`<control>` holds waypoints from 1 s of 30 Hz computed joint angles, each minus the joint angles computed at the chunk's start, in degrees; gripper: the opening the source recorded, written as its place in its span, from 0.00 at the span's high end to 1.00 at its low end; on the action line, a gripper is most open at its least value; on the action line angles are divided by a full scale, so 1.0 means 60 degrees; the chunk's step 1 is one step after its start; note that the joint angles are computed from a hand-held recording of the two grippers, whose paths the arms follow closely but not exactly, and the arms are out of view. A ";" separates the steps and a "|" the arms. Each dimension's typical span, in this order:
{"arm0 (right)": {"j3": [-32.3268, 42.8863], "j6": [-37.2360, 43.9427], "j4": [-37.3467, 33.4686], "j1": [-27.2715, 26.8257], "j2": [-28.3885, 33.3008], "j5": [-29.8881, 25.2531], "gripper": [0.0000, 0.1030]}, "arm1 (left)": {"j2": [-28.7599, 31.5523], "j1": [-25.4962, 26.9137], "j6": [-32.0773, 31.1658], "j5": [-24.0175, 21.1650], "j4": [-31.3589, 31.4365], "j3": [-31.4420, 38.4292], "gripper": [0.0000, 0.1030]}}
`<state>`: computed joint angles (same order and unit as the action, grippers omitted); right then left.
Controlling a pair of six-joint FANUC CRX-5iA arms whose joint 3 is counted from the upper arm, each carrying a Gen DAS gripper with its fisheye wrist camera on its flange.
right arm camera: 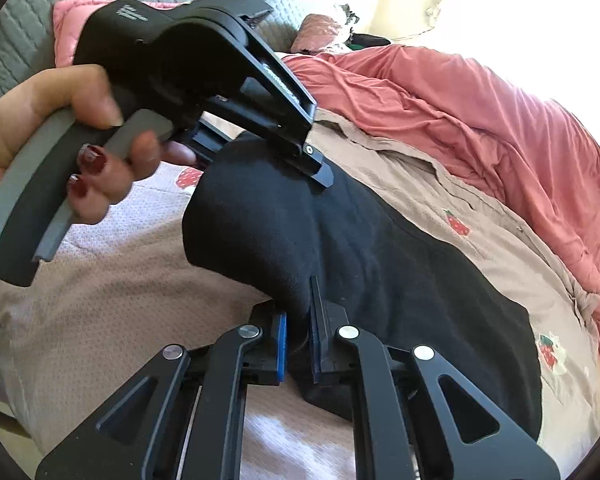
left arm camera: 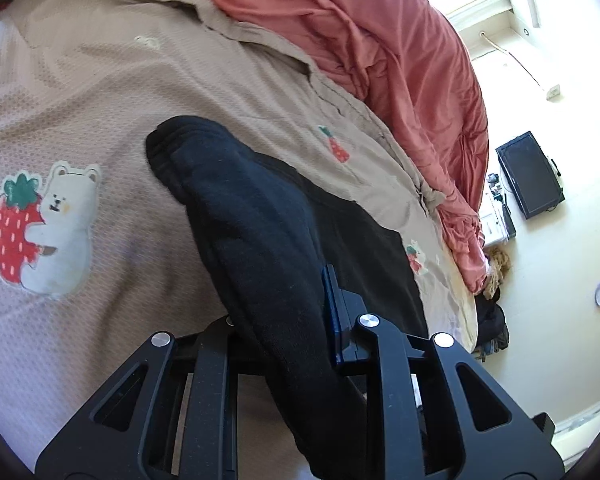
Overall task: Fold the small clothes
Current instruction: 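Fold the bundle end over onto itself and open the left tool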
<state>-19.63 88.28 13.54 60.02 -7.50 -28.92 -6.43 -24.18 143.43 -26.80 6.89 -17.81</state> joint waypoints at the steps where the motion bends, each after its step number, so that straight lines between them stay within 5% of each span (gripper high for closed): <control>1: -0.0029 0.0059 -0.0059 -0.0060 -0.0068 0.0003 0.93 | 0.0134 -0.0132 0.0313 -0.0240 -0.0367 0.0339 0.87; 8: -0.0113 -0.0015 -0.0805 -0.0617 -0.0650 -0.0077 0.93 | 0.1157 -0.0612 0.1177 -0.1469 -0.1299 0.2267 0.87; 16: 0.0166 0.0281 -0.1895 -0.1705 -0.0961 -0.0246 0.93 | 0.3298 -0.1123 0.0761 -0.3423 -0.1542 0.5573 0.87; 26: 0.1520 0.1080 -0.5157 -0.4008 -0.0403 -0.1992 0.93 | 0.6735 -0.1527 -0.0090 -0.6297 -0.1267 1.0296 0.84; 30: 0.1663 0.0633 -0.5412 -0.4351 -0.0167 -0.2342 0.93 | 0.7815 -0.1574 -0.0439 -0.7279 -0.1167 1.1702 0.83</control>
